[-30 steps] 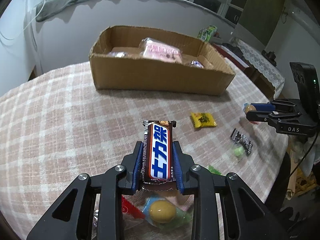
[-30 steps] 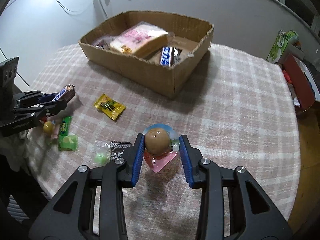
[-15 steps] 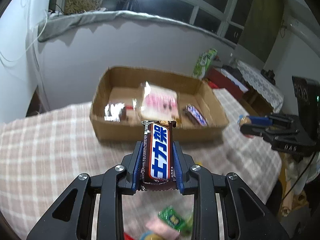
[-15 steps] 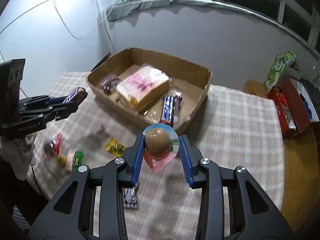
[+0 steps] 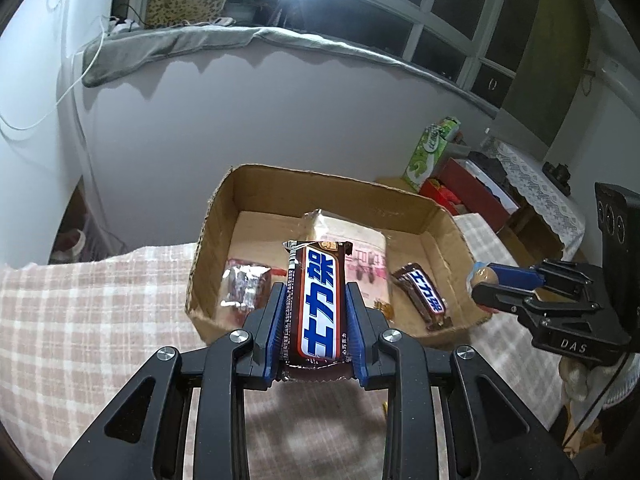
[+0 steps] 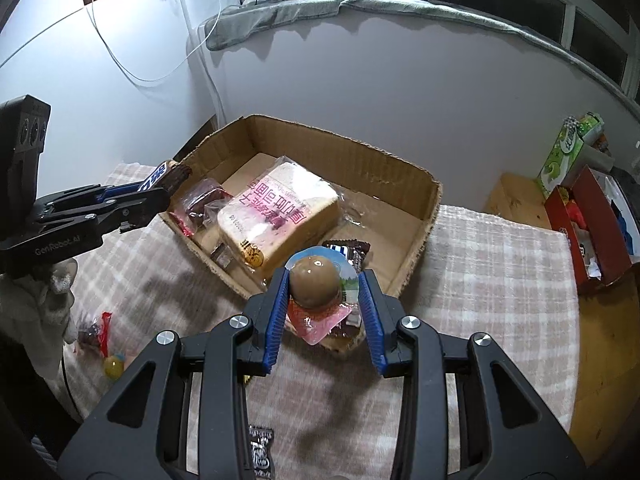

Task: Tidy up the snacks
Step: 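Release the Snickers bar from the left tool into the box while the right tool drops the egg there, then move the left tool to the clear red-strip bag while the right tool approaches the black candy packet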

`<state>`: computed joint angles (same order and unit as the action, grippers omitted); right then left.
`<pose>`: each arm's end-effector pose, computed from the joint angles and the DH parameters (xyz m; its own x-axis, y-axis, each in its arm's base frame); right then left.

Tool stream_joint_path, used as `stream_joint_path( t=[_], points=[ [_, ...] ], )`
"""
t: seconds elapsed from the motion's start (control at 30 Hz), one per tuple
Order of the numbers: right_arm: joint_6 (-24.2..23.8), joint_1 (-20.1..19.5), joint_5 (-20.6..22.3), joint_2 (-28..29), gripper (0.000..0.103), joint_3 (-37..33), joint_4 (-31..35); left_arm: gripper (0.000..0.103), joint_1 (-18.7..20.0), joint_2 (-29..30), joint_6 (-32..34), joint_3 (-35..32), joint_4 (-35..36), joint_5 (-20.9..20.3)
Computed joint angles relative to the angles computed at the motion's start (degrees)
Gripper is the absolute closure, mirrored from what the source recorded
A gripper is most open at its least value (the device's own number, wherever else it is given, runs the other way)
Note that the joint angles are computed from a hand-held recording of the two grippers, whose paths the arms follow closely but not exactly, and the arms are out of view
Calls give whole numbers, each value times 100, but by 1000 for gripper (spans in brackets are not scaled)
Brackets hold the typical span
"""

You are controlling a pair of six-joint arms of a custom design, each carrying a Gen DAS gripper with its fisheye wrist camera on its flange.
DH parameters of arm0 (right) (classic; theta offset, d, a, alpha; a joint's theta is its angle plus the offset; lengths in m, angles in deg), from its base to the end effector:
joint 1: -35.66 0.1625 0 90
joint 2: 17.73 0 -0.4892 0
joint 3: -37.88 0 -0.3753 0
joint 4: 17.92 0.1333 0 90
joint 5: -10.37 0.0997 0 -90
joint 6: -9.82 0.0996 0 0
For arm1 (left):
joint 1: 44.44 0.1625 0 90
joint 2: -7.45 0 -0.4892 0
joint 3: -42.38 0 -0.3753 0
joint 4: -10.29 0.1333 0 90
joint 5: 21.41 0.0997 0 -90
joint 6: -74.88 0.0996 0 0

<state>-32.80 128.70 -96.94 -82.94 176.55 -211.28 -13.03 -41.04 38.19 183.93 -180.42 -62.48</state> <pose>0.1272 -0.4397 0.2141 -0.6762 -0.5144 0.5273 -0.6847 0.7030 -0.1922 -0.2428 -0.3924 0.1025 -0.8486 0.0991 -0.5196 0.4225 0.7180 -0.5532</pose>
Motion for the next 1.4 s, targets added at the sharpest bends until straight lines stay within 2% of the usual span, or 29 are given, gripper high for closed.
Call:
stream_joint_path(
  t=[0.27,0.4,0.47,0.57,0.7,1.1,1.4],
  points=[
    [14,-46,-117,350,66,-172,-115,76,161,133,53,-142,-22,84],
    [-84,-32,-219,496,64,-170,-415,76,204,116,-47,-156,74,100],
    [-107,-31,-212,499,49,-168,-449,75,212,89,0,-145,23,78],
    [-143,-26,-191,496,45,-138,-553,57,192,59,-48,-130,-5,113],
    [-144,-4,-206,451,45,-111,-551,57,116,18,-54,-85,-7,173],
    [-165,39,-242,114,45,293,-517,57,-269,-291,-331,341,136,80],
    [-326,-88,-214,-207,45,829,-484,57,-914,-581,-1270,1042,612,68]
  ],
)
